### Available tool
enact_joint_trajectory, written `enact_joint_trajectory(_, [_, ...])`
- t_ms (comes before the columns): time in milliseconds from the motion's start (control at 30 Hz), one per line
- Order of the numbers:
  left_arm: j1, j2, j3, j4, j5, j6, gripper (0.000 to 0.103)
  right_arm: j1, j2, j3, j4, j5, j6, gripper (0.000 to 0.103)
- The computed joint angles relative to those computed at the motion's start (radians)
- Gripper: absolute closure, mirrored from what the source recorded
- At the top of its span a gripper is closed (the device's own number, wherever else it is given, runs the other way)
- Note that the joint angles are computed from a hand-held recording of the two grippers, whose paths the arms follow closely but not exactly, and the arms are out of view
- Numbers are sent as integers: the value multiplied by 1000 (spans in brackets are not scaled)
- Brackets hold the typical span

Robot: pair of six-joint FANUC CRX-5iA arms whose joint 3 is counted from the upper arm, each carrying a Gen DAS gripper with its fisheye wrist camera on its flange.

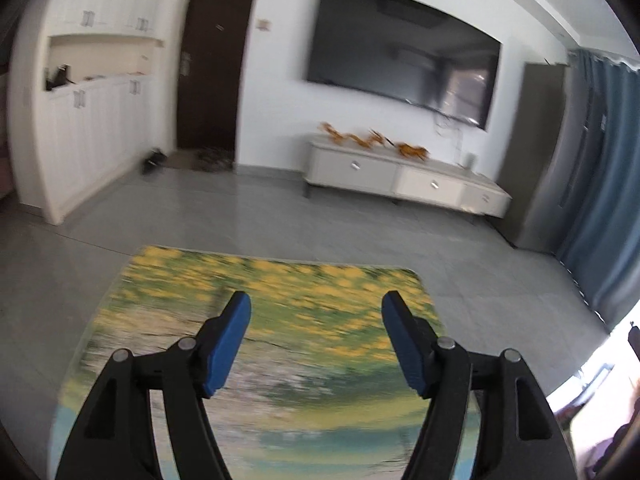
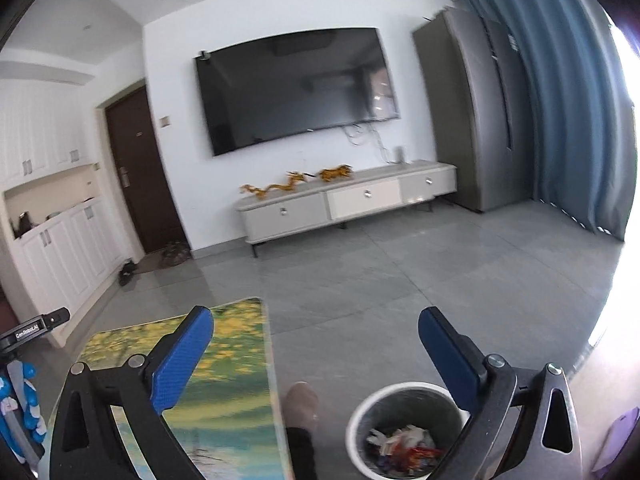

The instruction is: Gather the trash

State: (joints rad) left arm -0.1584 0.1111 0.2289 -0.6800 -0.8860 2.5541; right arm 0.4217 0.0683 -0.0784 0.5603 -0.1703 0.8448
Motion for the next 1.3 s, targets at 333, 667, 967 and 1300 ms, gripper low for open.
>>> enact_joint_trajectory(333, [-55,-127,-132,-231,-151,159,28,110,56,-68,438,-1,-343,0])
enact_joint_trajectory(667, [-81,-171,-189,-331,-214,236,27,141,89,-95,730,20,-557,0])
enact_joint_trajectory(967, [-104,-195,-216,-391,-243,263,19,154,98,-97,825,-20,-637,0])
enact_joint_trajectory(1300, [-101,-216,-244,-403,-224,280,18,152,96,-105,885,-37,-680,0])
